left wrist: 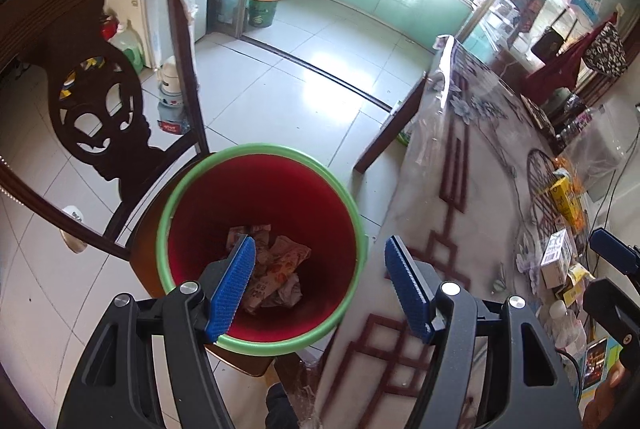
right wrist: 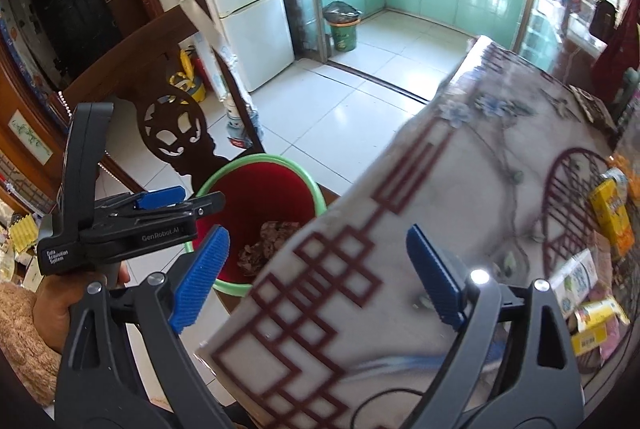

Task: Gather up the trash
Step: 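Swing both tools back over the table toward the clear plastic bottle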

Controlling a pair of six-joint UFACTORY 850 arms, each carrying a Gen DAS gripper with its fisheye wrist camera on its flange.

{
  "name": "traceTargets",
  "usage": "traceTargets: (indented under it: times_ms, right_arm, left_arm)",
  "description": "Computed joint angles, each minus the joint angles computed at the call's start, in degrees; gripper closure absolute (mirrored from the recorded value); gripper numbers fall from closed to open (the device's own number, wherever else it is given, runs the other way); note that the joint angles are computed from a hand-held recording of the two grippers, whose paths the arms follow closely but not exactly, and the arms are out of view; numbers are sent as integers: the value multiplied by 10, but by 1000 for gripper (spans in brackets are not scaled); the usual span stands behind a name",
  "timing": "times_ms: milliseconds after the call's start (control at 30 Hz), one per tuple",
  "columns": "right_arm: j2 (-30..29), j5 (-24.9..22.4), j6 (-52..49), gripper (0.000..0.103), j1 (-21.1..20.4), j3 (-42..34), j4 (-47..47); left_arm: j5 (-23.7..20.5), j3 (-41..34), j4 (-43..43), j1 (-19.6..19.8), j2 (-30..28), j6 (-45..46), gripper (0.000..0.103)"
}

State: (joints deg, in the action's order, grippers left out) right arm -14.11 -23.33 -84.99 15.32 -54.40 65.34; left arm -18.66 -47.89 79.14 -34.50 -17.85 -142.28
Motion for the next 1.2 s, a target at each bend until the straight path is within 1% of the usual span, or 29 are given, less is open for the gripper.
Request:
traceTargets:
  times_ms: [67,167,267,367,467,533,567,667,800,867,933,1033,1133,1200]
  right_arm:
    - [7,0,-4,14,-14,7,2]
    - [18,-2,-11,14,-46,19,5]
    - [24,-5,-24,13,-85,27,12]
    - [18,-12,-41,12,-136,28,12]
    - [4,-20,-25,12,-183,19,-24]
    - [-4,-20,-42,12,-223,12,-27]
    - [-10,-19,-42,12,-241,5,-35]
    - [-39,-17,-44,12,-301,-31,-63]
    - [-89,-9,-17,12,-350,-92,-116]
    - [-117,-14,14,12,-366,-124,-152]
    - [-137,-37,48,12,-377,-150,-190]
    - [-150,-107,28,8,-391,-164,-199]
    - [-148,-136,-4,5,-387,-152,-228]
    - [-148,-134,-3,5,-373,-140,-269]
  left_arm:
    - [2,-17,-11,-7,-10,21,39]
    - [-2,-48,-35,-22,-26,58,39]
    - [-10,-80,-63,-37,-46,93,39]
    - [-19,-117,-105,-55,-72,128,39]
    - [-20,-160,-162,-76,-103,168,39]
    - [-29,-203,-218,-93,-133,230,39]
    - [-30,-219,-231,-100,-144,240,39]
    - [-33,-273,-262,-121,-178,260,38]
    - [-40,-359,-310,-148,-229,306,37]
    - [-44,-398,-333,-160,-251,327,37]
    - [-50,-436,-369,-169,-272,364,37]
    - [-66,-480,-417,-178,-297,422,36]
    - [-83,-515,-459,-180,-317,460,36]
    - [-95,-533,-468,-180,-326,472,36]
